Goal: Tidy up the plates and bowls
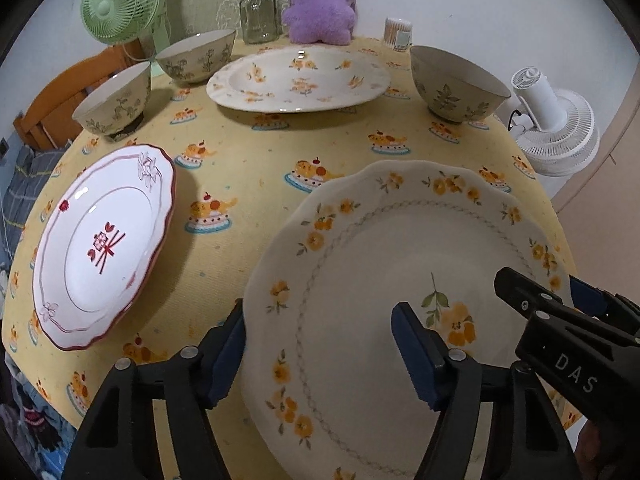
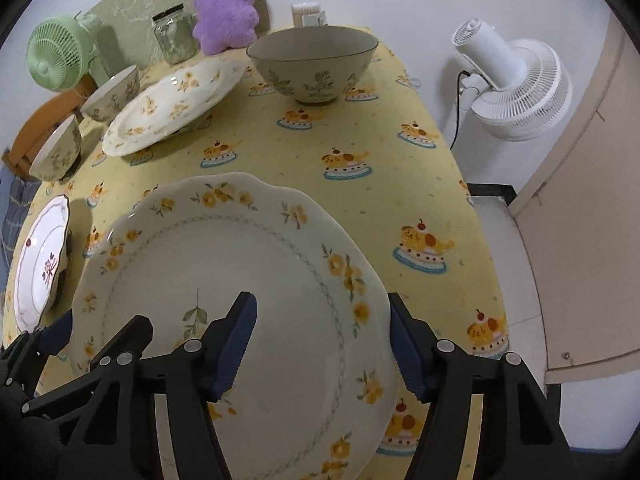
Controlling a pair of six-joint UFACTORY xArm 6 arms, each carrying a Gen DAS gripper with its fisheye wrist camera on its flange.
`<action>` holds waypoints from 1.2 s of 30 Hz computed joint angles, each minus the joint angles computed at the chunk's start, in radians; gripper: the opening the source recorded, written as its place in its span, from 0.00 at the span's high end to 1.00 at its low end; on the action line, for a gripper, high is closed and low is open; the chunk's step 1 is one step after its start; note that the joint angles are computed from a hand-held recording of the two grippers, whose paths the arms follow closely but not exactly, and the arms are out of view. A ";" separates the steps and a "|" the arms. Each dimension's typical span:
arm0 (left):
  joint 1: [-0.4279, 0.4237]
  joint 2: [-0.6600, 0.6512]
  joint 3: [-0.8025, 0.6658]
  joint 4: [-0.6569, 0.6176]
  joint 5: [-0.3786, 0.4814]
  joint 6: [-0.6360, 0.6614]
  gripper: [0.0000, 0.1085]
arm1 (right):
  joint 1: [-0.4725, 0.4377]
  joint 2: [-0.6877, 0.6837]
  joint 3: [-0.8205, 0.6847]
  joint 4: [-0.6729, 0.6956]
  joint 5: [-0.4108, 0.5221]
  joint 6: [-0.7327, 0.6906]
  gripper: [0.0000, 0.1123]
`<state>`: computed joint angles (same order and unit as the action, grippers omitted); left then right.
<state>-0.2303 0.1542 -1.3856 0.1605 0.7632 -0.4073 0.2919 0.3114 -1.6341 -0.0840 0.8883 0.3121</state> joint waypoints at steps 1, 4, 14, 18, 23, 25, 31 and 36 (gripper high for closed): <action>-0.001 0.007 -0.007 0.003 0.006 -0.007 0.35 | -0.002 0.009 -0.010 0.006 0.008 -0.009 0.40; 0.000 0.024 -0.027 0.002 0.021 -0.015 0.35 | -0.002 0.032 -0.039 0.007 0.035 -0.024 0.41; 0.012 0.072 -0.105 -0.001 0.059 0.023 0.36 | 0.010 0.097 -0.151 -0.021 0.132 0.005 0.42; 0.034 0.103 -0.150 -0.027 0.070 0.072 0.36 | 0.020 0.139 -0.222 -0.033 0.161 0.027 0.42; 0.062 0.139 -0.197 -0.046 0.078 0.121 0.36 | 0.039 0.194 -0.316 -0.044 0.195 0.062 0.42; 0.073 0.153 -0.215 -0.060 0.086 0.144 0.36 | 0.046 0.212 -0.343 -0.046 0.207 0.078 0.42; 0.090 0.170 -0.230 -0.100 0.096 0.219 0.36 | 0.064 0.251 -0.401 -0.063 0.251 0.137 0.42; 0.094 0.168 -0.223 -0.124 0.085 0.251 0.35 | 0.073 0.260 -0.415 -0.092 0.277 0.180 0.42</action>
<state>-0.1361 0.3226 -1.6086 0.0365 0.8481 -0.1566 0.3647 0.5719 -2.0494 -0.1756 1.1650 0.4923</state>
